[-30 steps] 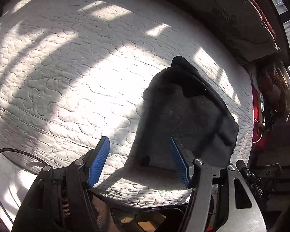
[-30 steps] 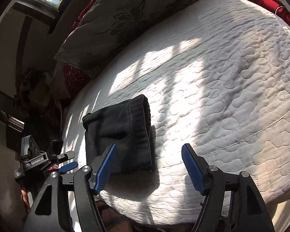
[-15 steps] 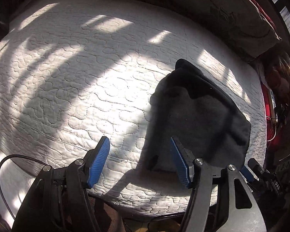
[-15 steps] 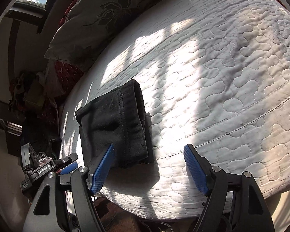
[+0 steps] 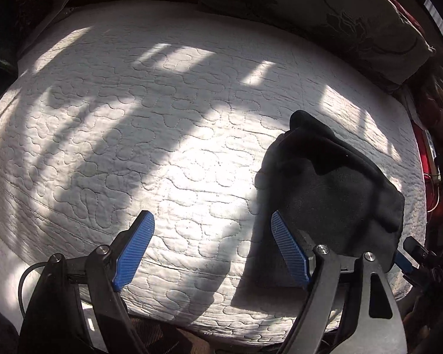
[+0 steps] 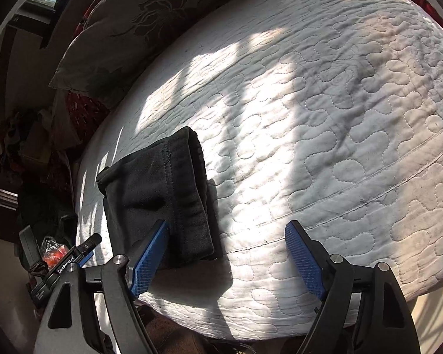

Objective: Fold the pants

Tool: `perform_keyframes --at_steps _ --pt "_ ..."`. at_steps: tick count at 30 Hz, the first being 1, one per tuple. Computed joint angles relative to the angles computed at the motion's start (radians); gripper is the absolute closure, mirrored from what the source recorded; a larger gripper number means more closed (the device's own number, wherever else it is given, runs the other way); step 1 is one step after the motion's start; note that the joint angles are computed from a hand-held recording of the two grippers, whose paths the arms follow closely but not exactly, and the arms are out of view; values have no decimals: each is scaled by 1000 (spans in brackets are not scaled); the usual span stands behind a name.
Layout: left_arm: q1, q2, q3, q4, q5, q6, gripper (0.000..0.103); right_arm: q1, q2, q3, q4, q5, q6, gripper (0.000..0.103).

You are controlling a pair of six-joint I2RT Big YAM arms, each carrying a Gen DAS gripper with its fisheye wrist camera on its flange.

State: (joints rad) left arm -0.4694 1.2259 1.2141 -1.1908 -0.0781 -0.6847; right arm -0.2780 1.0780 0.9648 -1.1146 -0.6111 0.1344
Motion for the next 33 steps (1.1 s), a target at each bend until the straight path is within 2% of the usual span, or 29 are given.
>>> perform_keyframes --at_steps 3,8,10,12,14,16,18,19,21,23,24,25,26,28,31,33 --pt "37 37 32 13 93 43 21 9 32 15 18 -48 1 16" --pt "55 119 83 8 167 87 21 51 99 26 53 -94 6 16" --pt "61 164 101 7 235 106 21 71 121 29 70 -113 -4 15" --pt "57 186 105 19 260 100 17 91 133 30 98 -111 2 13" --pt "59 185 94 63 292 99 3 97 138 28 120 -150 2 11" --pt "68 172 72 112 337 80 2 104 158 33 106 -237 -24 13" --pt "82 149 39 166 433 79 2 128 161 34 96 -212 -56 14" --pt "92 136 19 199 505 72 3 134 160 32 95 -200 -76 15" --pt "104 122 -23 259 646 34 18 123 147 16 117 -202 -59 22" --pt "84 123 -24 247 610 35 32 93 153 8 111 -209 -29 47" --pt "80 117 -28 255 603 33 34 74 161 6 102 -233 -26 55" --pt "85 108 -36 267 622 13 45 62 168 6 94 -250 -27 58" --pt "96 100 -46 281 664 -13 61 57 171 6 90 -258 -24 60" --pt "113 67 -69 311 703 -57 73 57 162 3 91 -258 -6 61" --pt "123 26 -79 318 696 -55 80 63 139 1 90 -248 14 65" --pt "118 20 -68 305 681 -39 80 72 126 1 98 -259 41 68"
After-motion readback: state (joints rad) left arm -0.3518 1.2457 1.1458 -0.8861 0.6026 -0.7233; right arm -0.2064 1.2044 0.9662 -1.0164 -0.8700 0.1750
